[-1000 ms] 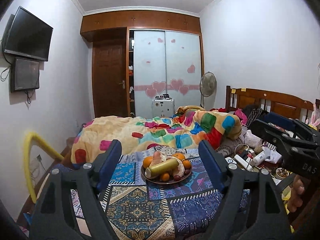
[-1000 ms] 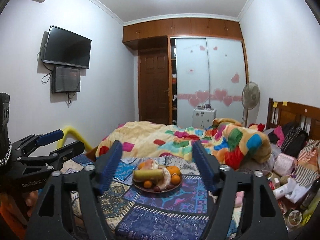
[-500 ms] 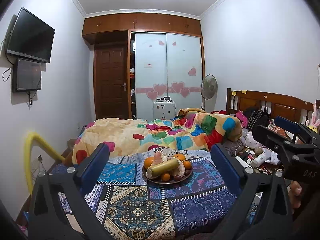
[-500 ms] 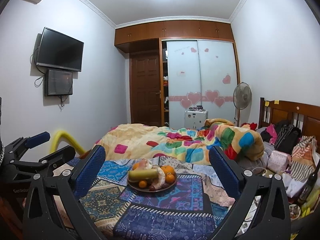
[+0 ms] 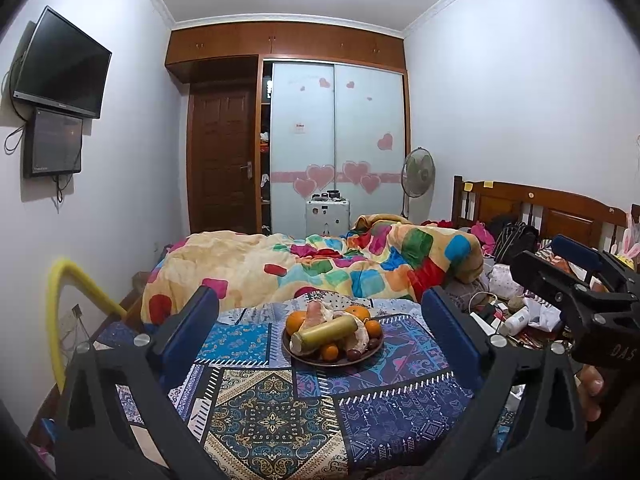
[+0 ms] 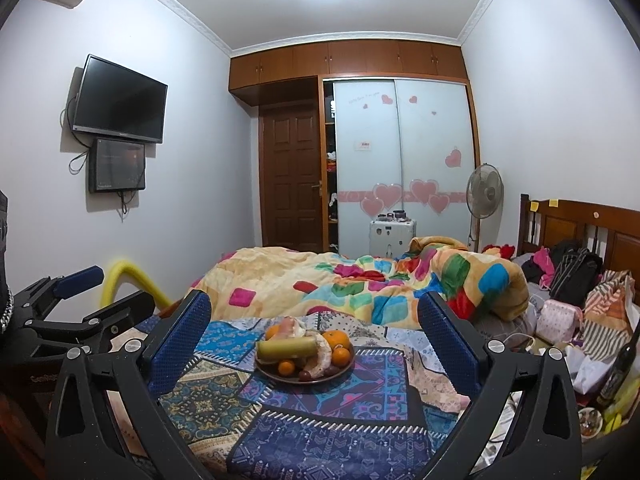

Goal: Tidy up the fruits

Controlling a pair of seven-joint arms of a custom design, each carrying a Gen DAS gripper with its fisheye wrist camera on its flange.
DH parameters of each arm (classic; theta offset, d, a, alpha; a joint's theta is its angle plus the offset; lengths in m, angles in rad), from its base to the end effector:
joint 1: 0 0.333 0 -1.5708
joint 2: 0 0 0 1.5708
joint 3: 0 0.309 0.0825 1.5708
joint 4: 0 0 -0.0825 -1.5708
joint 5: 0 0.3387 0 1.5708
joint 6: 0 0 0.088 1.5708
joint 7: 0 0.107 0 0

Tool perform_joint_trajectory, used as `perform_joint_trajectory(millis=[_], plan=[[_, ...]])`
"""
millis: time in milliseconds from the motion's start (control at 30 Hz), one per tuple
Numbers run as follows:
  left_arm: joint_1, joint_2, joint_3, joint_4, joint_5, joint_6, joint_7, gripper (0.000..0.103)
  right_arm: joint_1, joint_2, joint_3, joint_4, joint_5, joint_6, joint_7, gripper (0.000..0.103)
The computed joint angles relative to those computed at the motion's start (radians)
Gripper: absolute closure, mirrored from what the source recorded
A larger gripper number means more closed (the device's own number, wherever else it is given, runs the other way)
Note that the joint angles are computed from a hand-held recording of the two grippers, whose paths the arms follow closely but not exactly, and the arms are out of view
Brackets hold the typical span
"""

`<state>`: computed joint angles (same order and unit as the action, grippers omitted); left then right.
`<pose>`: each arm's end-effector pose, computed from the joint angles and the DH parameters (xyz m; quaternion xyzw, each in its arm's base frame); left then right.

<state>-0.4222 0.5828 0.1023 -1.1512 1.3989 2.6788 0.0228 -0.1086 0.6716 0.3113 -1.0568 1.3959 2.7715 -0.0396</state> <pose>0.6655 -0.2785 0.5549 -0.5854 0.5040 -0.4180 0.4780 0.7350 0.0170 0.5439 -0.6444 0.3774 -0.3215 0.5822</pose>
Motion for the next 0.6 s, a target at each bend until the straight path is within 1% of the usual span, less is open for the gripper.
perform_joint_trajectory(millis=[300,600], plan=[[0.0,0.009,0.003,0.018,-0.013,0.002,0.012,0.0,-0.005,-0.01,0.005,-0.014,0.023,0.001,-0.019,0.0],[-0.001,0.009,0.005,0.017,-0.019,0.005,0.018,0.0,-0.006,-0.021,-0.003,-0.027,0.035,-0.012,-0.017,0.0]])
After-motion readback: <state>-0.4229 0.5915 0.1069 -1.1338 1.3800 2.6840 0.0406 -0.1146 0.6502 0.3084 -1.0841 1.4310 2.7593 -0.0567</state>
